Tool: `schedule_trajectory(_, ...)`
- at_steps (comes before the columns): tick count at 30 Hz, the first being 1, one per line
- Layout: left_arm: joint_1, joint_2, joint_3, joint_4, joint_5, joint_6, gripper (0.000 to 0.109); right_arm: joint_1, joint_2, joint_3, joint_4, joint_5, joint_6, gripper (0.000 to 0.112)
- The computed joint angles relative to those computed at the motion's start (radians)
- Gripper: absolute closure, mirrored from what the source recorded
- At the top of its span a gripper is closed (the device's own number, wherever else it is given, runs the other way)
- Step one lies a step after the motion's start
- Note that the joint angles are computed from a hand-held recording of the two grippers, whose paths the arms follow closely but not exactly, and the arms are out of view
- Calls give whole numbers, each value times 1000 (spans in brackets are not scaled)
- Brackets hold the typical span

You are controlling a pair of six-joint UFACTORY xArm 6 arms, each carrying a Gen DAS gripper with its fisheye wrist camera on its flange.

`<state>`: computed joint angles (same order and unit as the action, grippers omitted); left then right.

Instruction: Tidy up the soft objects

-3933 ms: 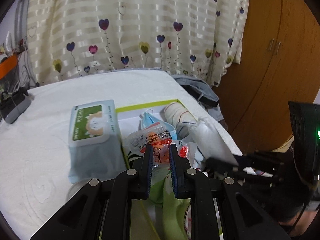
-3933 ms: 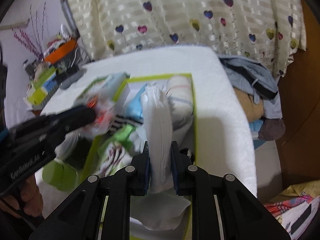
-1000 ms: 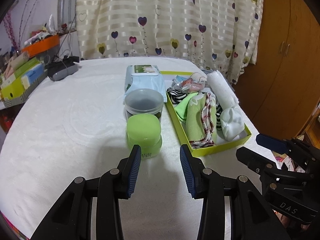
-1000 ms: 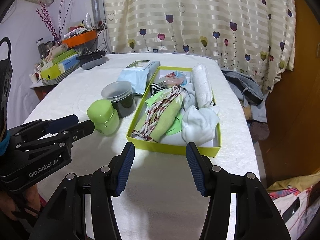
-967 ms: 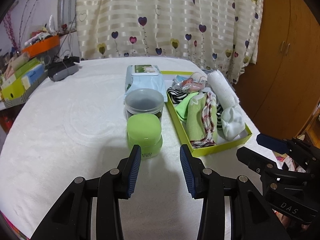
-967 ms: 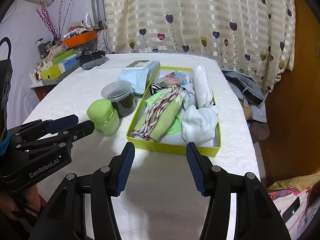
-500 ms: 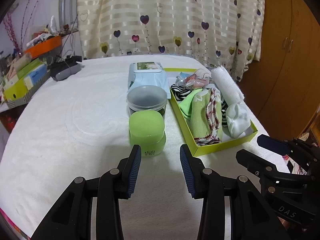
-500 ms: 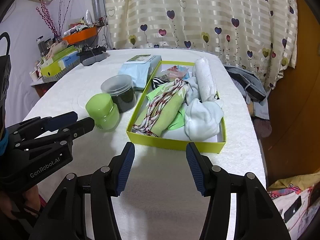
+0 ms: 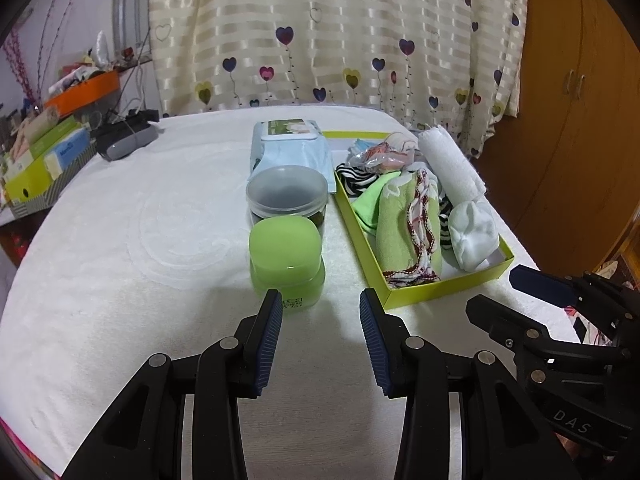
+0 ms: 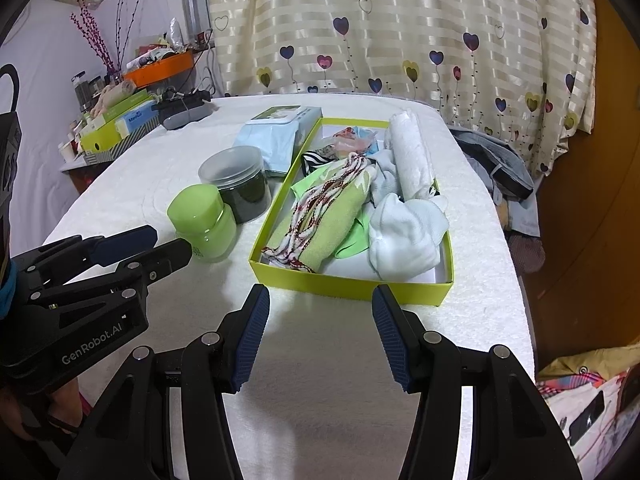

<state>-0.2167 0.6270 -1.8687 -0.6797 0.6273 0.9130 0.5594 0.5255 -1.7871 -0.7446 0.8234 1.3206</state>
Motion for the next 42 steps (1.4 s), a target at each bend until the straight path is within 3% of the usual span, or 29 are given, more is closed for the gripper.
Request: schedule_trajectory(42,-6,-10,22,0,-8,12,70,4,8,1,7,-7,0,58)
